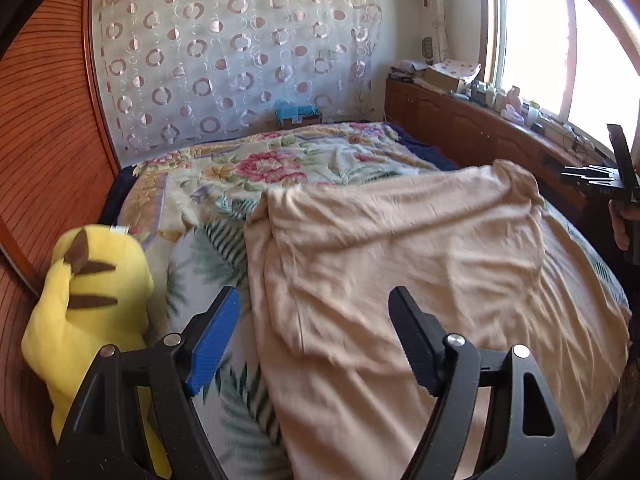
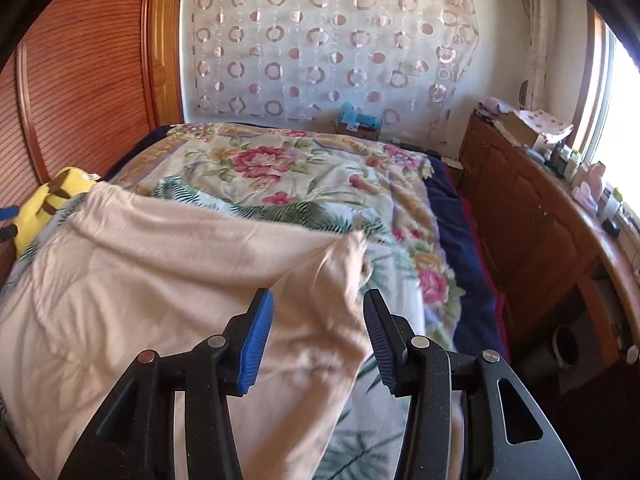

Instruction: Fold small clothes

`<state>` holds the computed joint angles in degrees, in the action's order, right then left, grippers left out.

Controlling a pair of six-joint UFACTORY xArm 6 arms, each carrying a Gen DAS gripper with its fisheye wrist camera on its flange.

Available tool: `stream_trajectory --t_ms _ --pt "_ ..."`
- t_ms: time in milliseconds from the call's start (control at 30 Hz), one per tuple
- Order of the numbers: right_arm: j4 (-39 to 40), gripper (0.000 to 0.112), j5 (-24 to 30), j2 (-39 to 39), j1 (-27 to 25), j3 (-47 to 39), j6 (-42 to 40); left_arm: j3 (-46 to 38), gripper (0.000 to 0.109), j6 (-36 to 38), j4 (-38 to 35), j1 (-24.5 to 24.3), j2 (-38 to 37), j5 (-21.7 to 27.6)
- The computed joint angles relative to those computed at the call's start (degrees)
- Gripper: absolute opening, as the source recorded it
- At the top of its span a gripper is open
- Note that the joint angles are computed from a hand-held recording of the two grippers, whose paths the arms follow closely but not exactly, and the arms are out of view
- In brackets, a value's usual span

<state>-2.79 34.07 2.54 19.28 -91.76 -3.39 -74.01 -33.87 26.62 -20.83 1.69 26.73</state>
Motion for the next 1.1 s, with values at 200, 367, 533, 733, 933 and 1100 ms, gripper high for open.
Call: stream_trajectory --t_ms 200,367,533,733,933,1100 --pt "4.8 0.058 -2.4 -13.0 0.4 18.6 -2.3 14.3 0.074 -5.1 1.6 -1.7 -11.2 0.8" --pt "4.5 0.058 0.3 -16.1 -0.5 22.5 -2.3 22.0 0.059 -6.6 -1.7 -2.1 -16.2 0.6" --pt "3.3 0.058 1.6 -17.8 -2.5 24.7 -1.7 24.8 0.056 -3.6 -7.5 -3.3 -16.6 -0.9" --pt "7.7 0.061 2.1 -19.5 -5.1 25.8 -5.2 20.3 0.054 -1.2 -9.1 -4.8 -11.8 -0.5" --pt "8.2 0.062 1.3 -21.9 -6.1 28.8 -6.4 16.3 0.006 -2.7 -7.3 -6.5 -10.0 1.7" --pt "7.3 0.062 0.4 -21.3 -5.5 29.1 -5.3 15.4 0.006 -9.2 0.0 -8.4 -16.0 9.3"
